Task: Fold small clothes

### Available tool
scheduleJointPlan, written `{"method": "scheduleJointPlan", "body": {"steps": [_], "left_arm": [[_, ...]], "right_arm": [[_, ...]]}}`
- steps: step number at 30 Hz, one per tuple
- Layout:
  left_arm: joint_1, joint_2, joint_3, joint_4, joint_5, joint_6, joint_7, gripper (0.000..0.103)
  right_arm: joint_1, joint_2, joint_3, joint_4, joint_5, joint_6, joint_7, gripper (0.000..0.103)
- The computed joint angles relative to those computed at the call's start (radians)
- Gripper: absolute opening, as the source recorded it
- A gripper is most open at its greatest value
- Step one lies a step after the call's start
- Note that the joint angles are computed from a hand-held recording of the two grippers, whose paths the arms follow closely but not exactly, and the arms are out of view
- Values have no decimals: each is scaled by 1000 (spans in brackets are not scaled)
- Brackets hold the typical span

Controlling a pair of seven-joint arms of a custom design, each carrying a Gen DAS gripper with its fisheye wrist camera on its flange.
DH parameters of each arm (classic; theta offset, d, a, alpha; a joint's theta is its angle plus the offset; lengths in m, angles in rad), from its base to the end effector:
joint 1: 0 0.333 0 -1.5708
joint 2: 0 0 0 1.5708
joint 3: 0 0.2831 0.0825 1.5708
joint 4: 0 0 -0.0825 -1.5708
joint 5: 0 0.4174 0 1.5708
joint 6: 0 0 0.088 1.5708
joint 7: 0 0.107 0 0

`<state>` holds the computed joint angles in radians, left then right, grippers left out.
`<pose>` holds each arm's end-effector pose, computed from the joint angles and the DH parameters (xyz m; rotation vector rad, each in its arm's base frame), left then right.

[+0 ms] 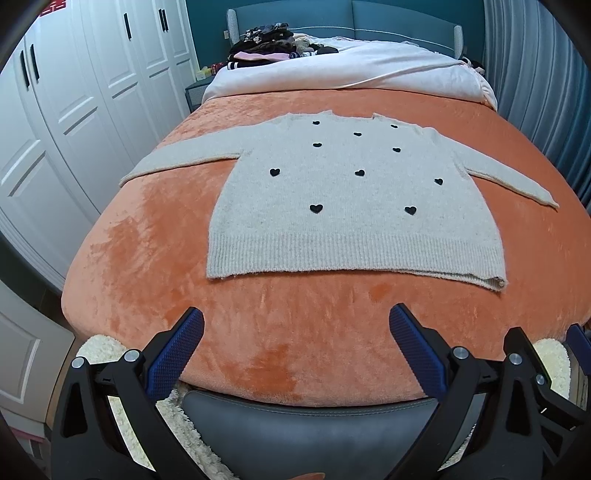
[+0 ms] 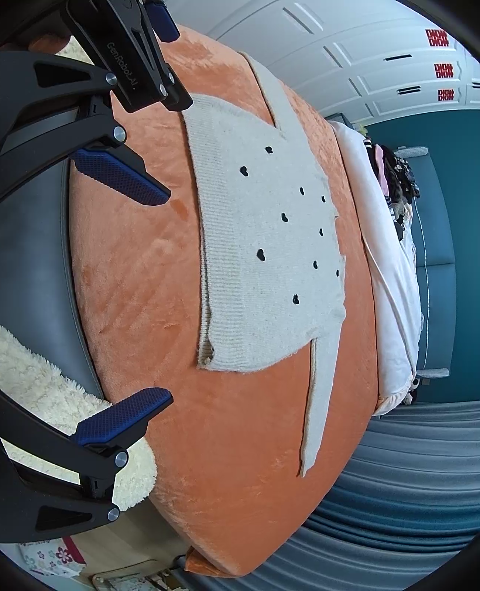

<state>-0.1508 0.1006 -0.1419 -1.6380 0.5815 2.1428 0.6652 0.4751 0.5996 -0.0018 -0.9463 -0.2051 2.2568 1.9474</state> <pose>0.6395 -0.1645 0.5614 -2.0991 1.3957 -0.3779 0.6962 0.3509 0.5899 -1.9025 1.6060 -0.5686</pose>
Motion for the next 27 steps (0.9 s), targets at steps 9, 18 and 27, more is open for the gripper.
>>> {"method": "scheduleJointPlan", "body": {"steps": [9, 18, 27], "left_arm": [[-1, 0, 0, 1, 0, -2, -1, 98], [1, -4, 0, 0, -1, -7, -7, 98], [2, -5, 0, -2, 0, -6, -8, 98]], "right_arm": [[1, 5, -1, 11, 2, -9, 0, 98], [1, 4, -1, 9, 2, -7, 0, 98], [0, 4, -1, 9, 2, -6, -1, 98]]}}
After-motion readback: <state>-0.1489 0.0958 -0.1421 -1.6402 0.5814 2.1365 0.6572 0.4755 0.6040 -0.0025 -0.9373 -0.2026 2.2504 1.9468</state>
